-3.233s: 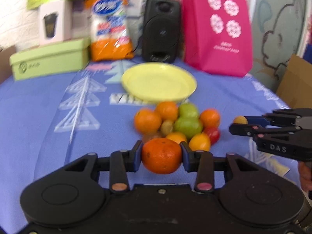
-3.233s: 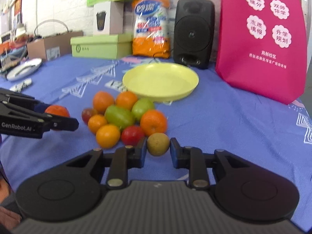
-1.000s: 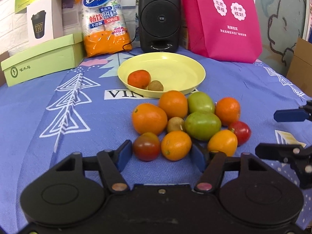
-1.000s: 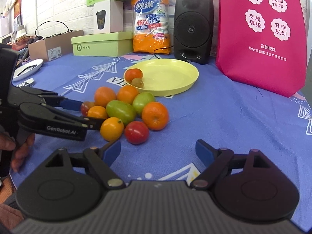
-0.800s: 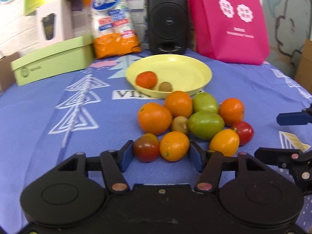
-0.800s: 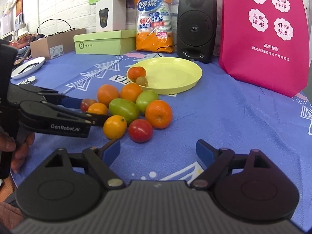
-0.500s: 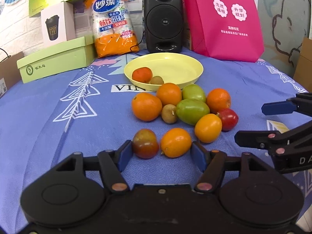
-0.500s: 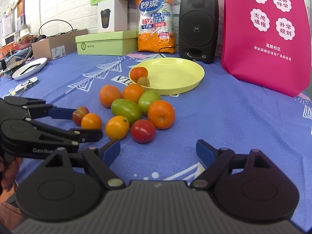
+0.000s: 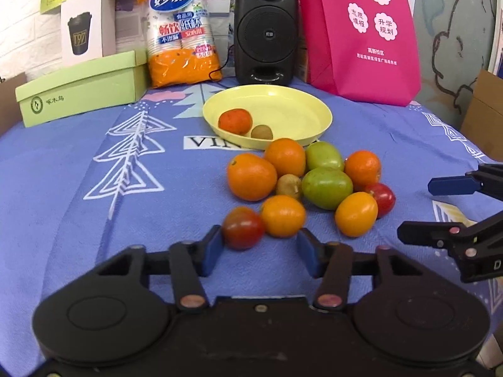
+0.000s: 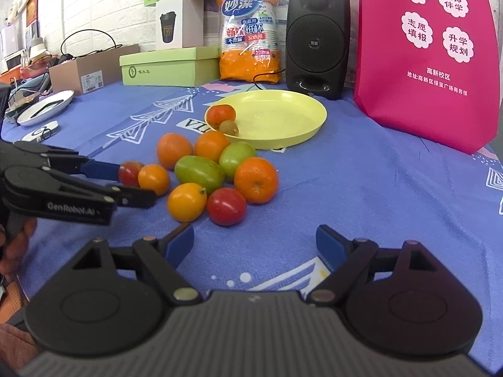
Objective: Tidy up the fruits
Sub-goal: 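Grasp a dark red cherry tomato with the left tool while the right tool grasps a red tomato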
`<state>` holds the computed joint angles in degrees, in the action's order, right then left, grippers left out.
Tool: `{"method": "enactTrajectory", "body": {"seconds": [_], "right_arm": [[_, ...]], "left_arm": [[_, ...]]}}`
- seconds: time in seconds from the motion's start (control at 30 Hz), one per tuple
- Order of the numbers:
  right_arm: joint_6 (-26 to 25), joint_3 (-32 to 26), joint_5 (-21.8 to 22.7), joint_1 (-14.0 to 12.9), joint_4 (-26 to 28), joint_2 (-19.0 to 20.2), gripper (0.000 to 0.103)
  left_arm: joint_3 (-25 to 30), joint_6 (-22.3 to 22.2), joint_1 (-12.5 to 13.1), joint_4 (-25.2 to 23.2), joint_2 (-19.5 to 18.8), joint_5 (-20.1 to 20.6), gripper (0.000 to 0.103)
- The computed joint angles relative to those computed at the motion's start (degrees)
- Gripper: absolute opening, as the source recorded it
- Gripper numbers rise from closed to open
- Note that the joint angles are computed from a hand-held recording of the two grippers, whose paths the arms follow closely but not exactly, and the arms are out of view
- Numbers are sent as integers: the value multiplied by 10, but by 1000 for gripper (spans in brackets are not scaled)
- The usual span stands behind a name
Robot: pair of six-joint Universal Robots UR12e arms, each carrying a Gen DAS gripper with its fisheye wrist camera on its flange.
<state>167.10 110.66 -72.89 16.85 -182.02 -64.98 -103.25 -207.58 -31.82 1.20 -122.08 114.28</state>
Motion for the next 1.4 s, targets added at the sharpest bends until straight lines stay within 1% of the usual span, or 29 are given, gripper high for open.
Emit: {"method": "enactTrajectory", "body": {"seconds": [0.03, 0.1, 0.13, 0.17, 0.2, 0.27, 0.37, 0.47, 0.53, 0.6, 0.7, 0.73, 0.77, 0.83, 0.9, 1.0, 1.07, 1.1, 1.13, 1.17, 1.2, 1.23, 1.4], "right_arm": [[1, 0, 1, 0, 0, 0, 86], [2, 1, 3, -1, -2, -1, 86], [2, 0, 3, -1, -2, -1, 86], [2, 0, 3, -1, -2, 0, 86], [3, 0, 4, -1, -3, 0, 86], [5, 0, 7, 0, -2, 0, 86], [2, -2, 6, 2, 4, 0, 86], [-8, -2, -2, 6, 5, 0, 86], [-12, -4, -9, 8, 7, 0, 86], [-17, -6, -13, 10, 11, 1, 86], [-31, -11, -14, 13, 9, 7, 84], [-34, -14, -19, 15, 8, 9, 77], [-34, -17, -22, 17, 7, 13, 60], [-28, -26, -11, 16, 28, 16, 39], [-20, -31, -12, 16, 26, 21, 39], [-25, -34, -11, 16, 30, 22, 41], [-24, -39, -26, 20, 28, 25, 57], [-25, -42, -29, 22, 28, 28, 57], [-27, -45, -26, 23, 32, 29, 54], [-29, -49, -21, 23, 39, 31, 43], [-28, -51, -20, 24, 41, 31, 40], [-29, -51, -17, 25, 40, 32, 30], [-21, -39, 1, 20, 30, 27, 30]], "left_arm": [[-5, 3, 2, 4, 3, -3, 51], [-20, 7, 5, 26, 10, -14, 52], [-25, 4, 5, 29, 12, -13, 52], [-26, -4, 3, 21, 13, 0, 52], [-25, -6, 3, 15, 13, 9, 52], [-22, -6, 4, 17, 9, 15, 52], [-5, 11, 2, 15, -4, 28, 52], [7, 23, 6, 17, -14, 23, 52], [7, 25, 9, 25, -15, 13, 47], [4, 24, 12, 36, -16, 1, 28], [-1, 16, 10, 40, -13, 4, 28], [-4, 16, 9, 40, -12, 8, 28], [-6, 14, 8, 39, -10, 11, 28], [-11, 6, 8, 41, -7, 14, 28], [-17, -3, 9, 47, -4, 11, 28], [-21, -4, 10, 52, -3, 11, 28], [-17, 1, 9, 48, -5, 18, 28], [-16, 2, 8, 48, -6, 21, 28], [-16, 3, 7, 48, -7, 23, 28], [-16, 3, 7, 49, -7, 22, 28], [-18, 1, 8, 51, -6, 20, 28], [-19, -3, 8, 53, -6, 18, 28], [-25, -12, 10, 62, -2, 12, 28]]}}
